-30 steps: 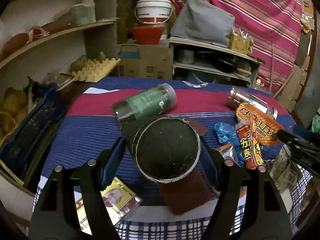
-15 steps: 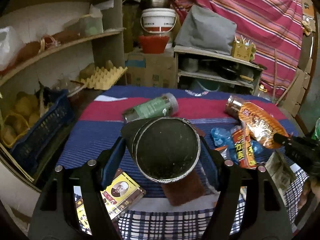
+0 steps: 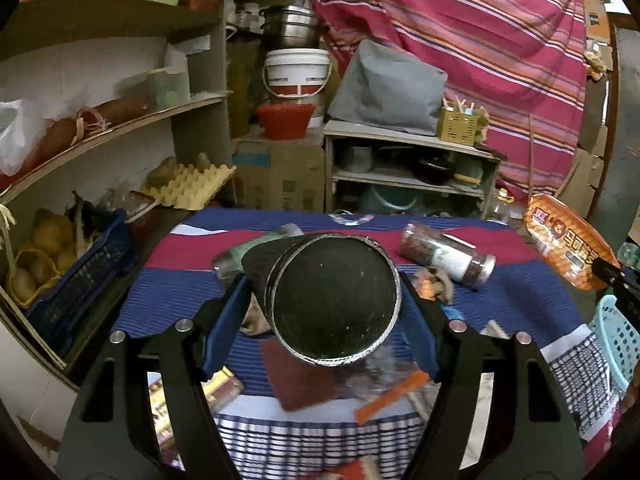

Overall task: Collect trash
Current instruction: 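Carry the black can and orange bag with both tools over the blue basket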

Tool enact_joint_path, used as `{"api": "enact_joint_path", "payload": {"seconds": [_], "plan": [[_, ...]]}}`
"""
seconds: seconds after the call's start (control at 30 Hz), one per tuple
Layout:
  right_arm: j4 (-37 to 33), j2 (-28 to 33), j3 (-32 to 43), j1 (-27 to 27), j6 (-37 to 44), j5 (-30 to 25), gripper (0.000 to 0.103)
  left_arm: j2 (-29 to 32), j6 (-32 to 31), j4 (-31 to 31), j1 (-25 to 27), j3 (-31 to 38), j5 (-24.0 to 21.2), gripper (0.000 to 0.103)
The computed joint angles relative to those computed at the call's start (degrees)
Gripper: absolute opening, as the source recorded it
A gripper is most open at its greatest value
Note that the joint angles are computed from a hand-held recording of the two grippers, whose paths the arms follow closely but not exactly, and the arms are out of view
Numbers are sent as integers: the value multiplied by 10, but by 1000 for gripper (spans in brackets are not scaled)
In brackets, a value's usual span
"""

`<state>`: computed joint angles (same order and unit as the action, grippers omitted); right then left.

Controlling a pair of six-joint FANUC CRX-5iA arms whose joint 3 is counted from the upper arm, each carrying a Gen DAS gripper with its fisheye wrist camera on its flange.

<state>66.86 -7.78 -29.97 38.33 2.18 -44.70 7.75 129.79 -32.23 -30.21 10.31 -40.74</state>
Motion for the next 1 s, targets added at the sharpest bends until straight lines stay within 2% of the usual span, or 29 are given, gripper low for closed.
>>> {"api": "enact_joint_path", "payload": {"seconds": [0.57, 1.0], "plan": [[-27, -124, -106, -11, -7, -21, 15, 30, 24, -38, -96, 52, -30, 71], [-51, -217, -166, -64, 2, -43, 15, 91, 0, -24, -150, 119, -29, 71]]}}
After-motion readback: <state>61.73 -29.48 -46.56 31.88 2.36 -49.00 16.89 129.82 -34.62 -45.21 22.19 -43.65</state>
